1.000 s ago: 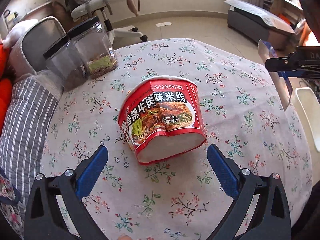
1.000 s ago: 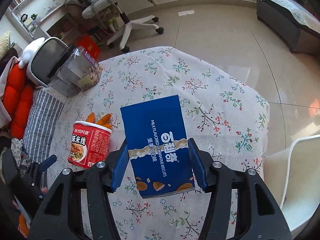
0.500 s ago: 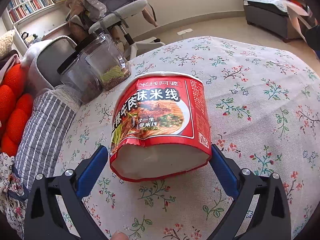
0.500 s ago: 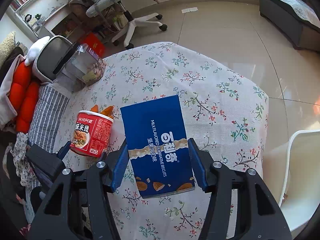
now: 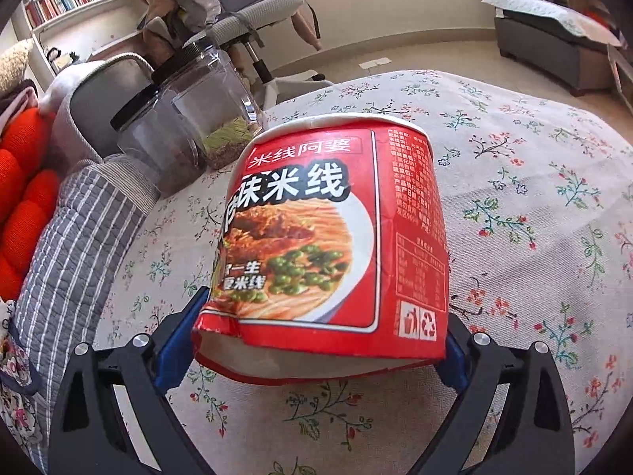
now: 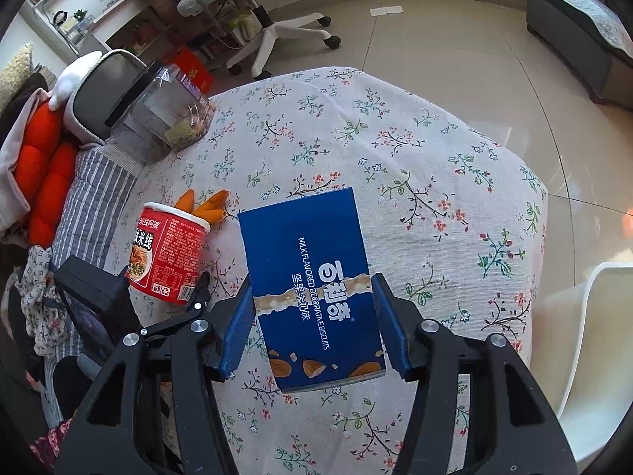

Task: Collect trash
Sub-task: 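Lift and carry the biscuit box and noodle cup in both tools to the white basin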

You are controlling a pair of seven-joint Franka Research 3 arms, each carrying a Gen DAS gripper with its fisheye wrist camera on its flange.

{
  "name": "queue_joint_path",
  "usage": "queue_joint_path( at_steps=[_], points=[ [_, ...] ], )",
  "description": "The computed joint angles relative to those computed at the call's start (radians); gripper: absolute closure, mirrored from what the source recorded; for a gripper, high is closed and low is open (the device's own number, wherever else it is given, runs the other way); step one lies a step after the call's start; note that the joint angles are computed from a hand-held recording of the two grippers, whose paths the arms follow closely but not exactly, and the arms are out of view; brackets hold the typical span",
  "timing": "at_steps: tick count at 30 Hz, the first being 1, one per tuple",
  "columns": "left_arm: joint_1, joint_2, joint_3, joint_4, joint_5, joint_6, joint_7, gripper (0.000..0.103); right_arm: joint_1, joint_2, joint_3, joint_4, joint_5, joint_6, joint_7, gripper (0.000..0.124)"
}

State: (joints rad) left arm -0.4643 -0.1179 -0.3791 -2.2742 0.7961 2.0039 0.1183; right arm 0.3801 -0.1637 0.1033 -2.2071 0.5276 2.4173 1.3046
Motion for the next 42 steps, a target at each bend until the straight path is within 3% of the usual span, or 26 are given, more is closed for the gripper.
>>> queue_joint_path(
  at_steps=[4,7,9,11,13,15,19,24,36,42],
  points=[
    [0.018,-0.09,0.063,-0.04,-0.192,0.127,0.187,0.01,0.003,-0.008,-0.005,0.0,0.02,-0.002,-0.018,0.07],
    [0.033,-0.131,0.116,-0.02,-0.401,0.136,0.445,0.01,0.005,-0.019,-0.004,-0.004,0.026,-0.004,-0.034,0.07],
    [0.044,-0.142,0.147,0.026,-0.534,0.075,0.597,0.01,0.008,-0.028,-0.004,-0.007,0.032,0.0,-0.046,0.07],
    [0.055,-0.126,0.152,0.1,-0.611,-0.043,0.726,0.01,0.01,-0.036,-0.006,-0.01,0.041,0.001,-0.057,0.069],
    [0.071,-0.108,0.132,0.178,-0.619,-0.175,0.806,0.01,0.011,-0.044,-0.008,-0.012,0.05,0.0,-0.066,0.069],
    [0.082,-0.118,0.118,0.222,-0.622,-0.252,0.842,0.01,0.012,-0.054,-0.012,-0.016,0.063,-0.001,-0.079,0.07],
    [0.1,-0.179,0.099,0.237,-0.621,-0.286,0.807,0.01,0.018,-0.072,-0.014,-0.021,0.089,0.005,-0.098,0.069],
    [0.106,-0.223,0.069,0.215,-0.581,-0.256,0.702,0.01,0.021,-0.117,-0.015,-0.047,0.102,0.021,-0.109,0.069],
    [0.098,-0.239,-0.011,0.173,-0.379,-0.034,0.385,0.01,-0.01,-0.248,-0.026,-0.153,0.049,0.123,-0.049,0.069],
    [0.097,-0.194,-0.049,0.16,-0.249,0.126,0.198,0.01,-0.048,-0.32,-0.024,-0.228,-0.011,0.235,0.013,0.07]
  ],
)
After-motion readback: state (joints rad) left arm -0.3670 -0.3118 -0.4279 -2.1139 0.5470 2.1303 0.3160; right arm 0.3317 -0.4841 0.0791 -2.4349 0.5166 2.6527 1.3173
